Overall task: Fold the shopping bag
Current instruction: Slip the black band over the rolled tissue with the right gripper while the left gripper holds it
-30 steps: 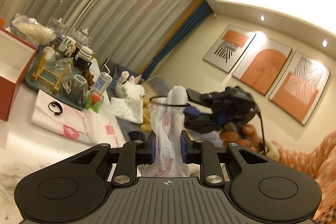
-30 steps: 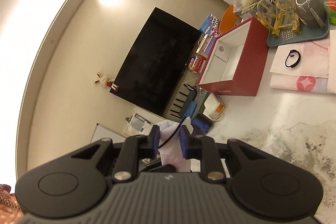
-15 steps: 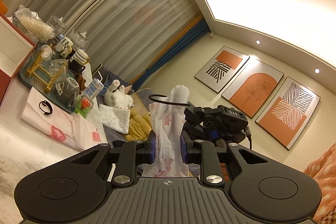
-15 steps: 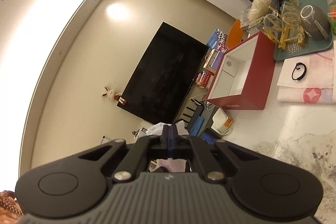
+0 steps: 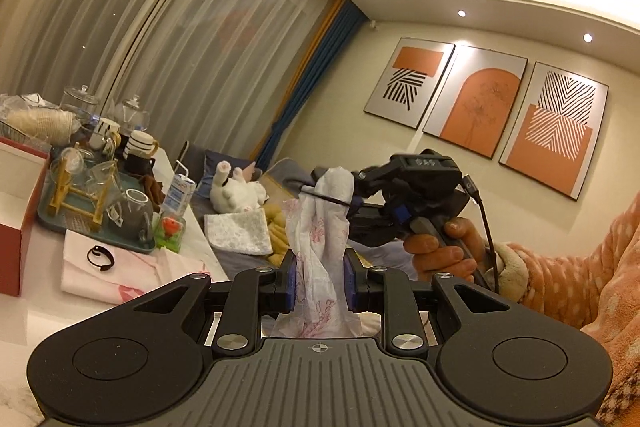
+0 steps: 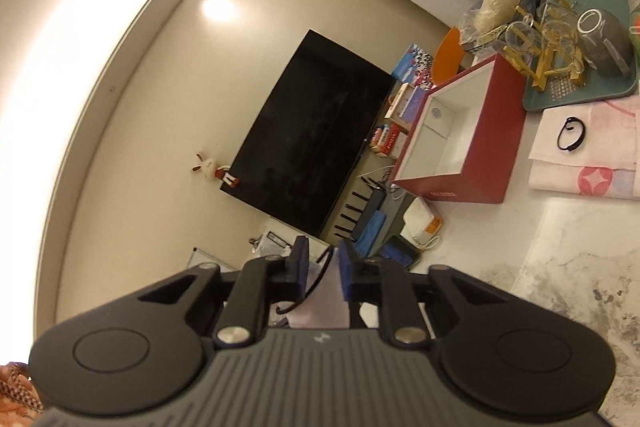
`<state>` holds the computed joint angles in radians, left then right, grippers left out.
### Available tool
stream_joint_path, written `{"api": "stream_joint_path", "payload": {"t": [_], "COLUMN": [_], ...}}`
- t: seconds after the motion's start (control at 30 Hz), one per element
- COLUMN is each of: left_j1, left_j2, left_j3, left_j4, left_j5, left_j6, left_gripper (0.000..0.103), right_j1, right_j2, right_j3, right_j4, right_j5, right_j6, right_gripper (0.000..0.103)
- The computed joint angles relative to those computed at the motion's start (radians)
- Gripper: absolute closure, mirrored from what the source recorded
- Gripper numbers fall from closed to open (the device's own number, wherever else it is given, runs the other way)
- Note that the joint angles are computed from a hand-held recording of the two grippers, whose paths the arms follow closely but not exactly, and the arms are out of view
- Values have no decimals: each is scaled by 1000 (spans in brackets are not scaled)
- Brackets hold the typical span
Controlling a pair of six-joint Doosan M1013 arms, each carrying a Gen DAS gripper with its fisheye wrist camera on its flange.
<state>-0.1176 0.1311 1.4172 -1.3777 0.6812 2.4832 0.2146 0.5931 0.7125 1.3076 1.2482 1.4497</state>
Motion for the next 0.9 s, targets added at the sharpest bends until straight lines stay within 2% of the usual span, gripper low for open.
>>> {"api": "stream_joint_path", "payload": {"t": [0.07, 0.2, 0.37, 0.57, 0.77, 0.83, 0.9], "left_j1": [5, 14, 18, 17, 9, 5, 5], "left_j2": [1, 3, 12, 7, 17, 16, 13], "left_j3": [3, 13, 17, 50, 40, 42, 50], "left_j4": [-34, -129, -214, -387, -375, -368, -374], "left_j5": [5, 18, 63, 35, 54, 39, 28], "left_j6": [13, 59, 114, 188, 156, 144, 128], "left_gripper": [80, 80, 80, 80, 80, 80, 80], "right_j1": [2, -2, 2, 4, 11, 14, 15], "right_j2": [-5, -17, -11, -6, -6, -4, -13], "right_j3": [7, 46, 32, 19, 45, 41, 51], "right_j4": [-12, 45, 39, 22, 123, 115, 75], "right_j5": [-17, -58, -42, -6, 20, 34, 23], "right_j6": [3, 1, 19, 33, -5, -8, 7], "right_gripper": [102, 102, 102, 101, 101, 98, 88]}}
